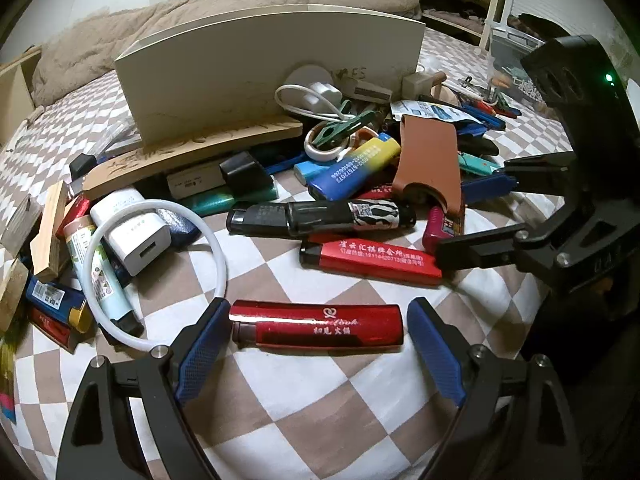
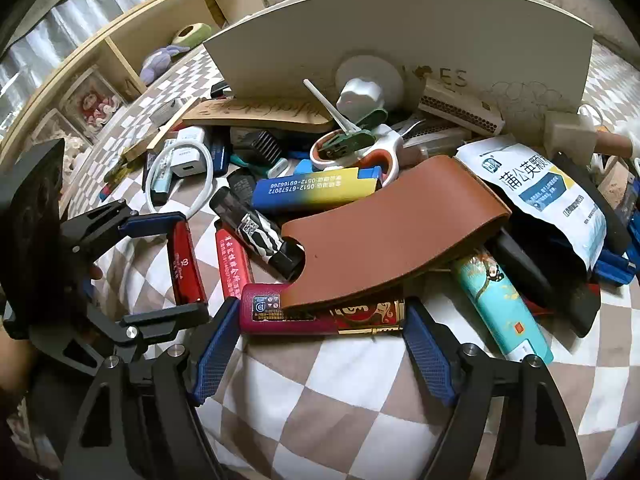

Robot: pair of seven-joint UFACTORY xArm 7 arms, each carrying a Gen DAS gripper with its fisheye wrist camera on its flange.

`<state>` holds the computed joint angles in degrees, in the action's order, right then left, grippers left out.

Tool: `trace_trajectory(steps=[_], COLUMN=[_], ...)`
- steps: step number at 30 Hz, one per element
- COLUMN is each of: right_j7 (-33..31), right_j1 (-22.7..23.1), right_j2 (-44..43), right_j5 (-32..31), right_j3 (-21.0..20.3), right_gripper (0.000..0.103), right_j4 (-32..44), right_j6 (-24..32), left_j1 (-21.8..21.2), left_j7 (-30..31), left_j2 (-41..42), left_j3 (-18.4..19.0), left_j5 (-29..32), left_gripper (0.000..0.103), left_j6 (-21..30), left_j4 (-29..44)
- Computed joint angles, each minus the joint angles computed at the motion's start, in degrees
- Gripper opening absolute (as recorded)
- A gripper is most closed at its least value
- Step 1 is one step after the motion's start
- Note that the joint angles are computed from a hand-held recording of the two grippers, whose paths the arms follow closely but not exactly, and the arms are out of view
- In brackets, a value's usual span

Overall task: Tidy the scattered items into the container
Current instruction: 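Grasp the red printed case with the left tool while the right tool grasps the red-gold can, then lift the red case and red-gold can over the box with both tools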

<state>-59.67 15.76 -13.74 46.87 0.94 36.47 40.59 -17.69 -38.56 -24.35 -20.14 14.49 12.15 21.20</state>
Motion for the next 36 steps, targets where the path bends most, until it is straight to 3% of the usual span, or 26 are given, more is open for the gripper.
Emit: trace_trajectory(steps=[7,20,36], right_j7=[-0.95,-0.49,-0.54], right_j1=[0.38,1.21,0.46], right_j2=[-1.63,-4.37,-6.47], right_j5=[0.09,0.29,1.95], right_j3=[-0.33,-1.24,-2.89], right_gripper=[0.081,0.081,0.081], right_j4=[-1.48,-3.82,-4.40], right_j6=[-0.29,-1.26,1.40], left_j1=[2.08,3.27,-0.56], left_j7=[-3.72,-15.25,-28.10], left_j2=[0.25,-0.15,-2.95], left_j3=[-3.60,-6.30,-6.56], left_j5=[3.42,7.62,8.54], left_gripper=[0.090,0.083,0.083], left_j6=[1.81,5.31,12.77], left_j4=[1.09,2.32,4.47])
